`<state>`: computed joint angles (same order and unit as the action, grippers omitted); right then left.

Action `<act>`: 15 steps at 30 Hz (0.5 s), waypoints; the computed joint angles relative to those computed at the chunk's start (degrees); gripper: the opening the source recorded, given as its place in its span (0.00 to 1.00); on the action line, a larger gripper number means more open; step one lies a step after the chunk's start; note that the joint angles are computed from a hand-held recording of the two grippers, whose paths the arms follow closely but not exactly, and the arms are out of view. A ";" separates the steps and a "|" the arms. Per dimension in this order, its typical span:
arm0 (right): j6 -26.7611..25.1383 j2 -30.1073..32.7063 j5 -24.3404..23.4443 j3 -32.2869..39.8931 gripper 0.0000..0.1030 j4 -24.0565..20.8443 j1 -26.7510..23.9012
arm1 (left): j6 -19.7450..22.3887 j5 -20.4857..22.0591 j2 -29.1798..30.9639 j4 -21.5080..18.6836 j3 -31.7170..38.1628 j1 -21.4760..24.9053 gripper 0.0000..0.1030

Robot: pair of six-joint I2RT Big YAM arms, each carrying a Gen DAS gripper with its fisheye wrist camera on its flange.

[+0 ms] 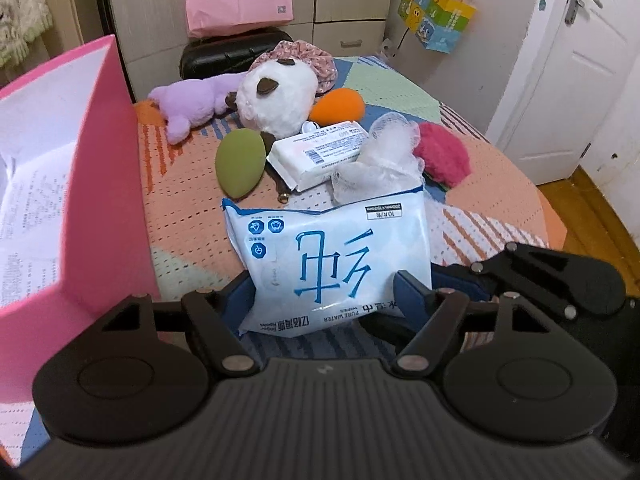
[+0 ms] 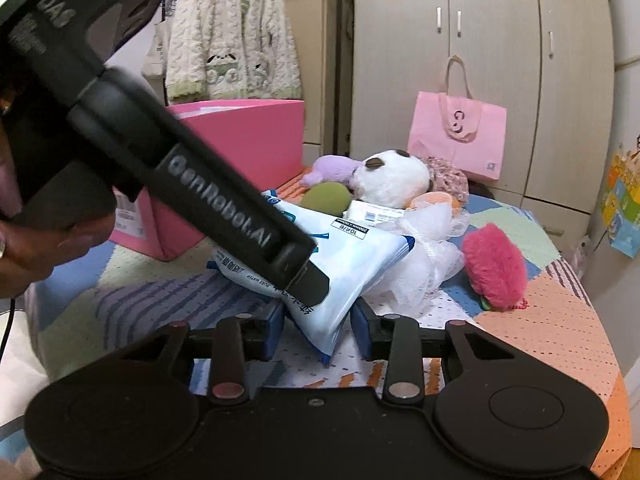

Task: Organize soft objects
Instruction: 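Lift the wipes pack with the right gripper and carry it over the pink box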

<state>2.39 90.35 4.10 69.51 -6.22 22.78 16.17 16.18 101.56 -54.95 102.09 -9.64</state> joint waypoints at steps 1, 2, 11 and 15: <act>0.36 -0.22 -0.89 -0.03 0.41 -0.37 -0.15 | 0.03 0.05 -0.47 -0.14 -0.42 0.12 0.72; 0.69 -0.49 -1.99 -0.01 0.41 -0.95 -0.35 | 0.02 0.21 -0.88 -0.35 -0.71 0.24 0.72; 1.87 -3.29 -9.64 1.48 0.41 -8.72 -0.94 | -0.22 -0.99 -6.23 -2.07 -4.90 1.02 0.72; 2.17 -3.81 -13.11 3.27 0.41 -13.69 -0.86 | -1.49 -0.46 -7.59 -5.60 -4.85 2.15 0.72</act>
<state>4.56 86.54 -9.01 72.77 -19.91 21.92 14.68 15.72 93.97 -60.55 97.23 -7.48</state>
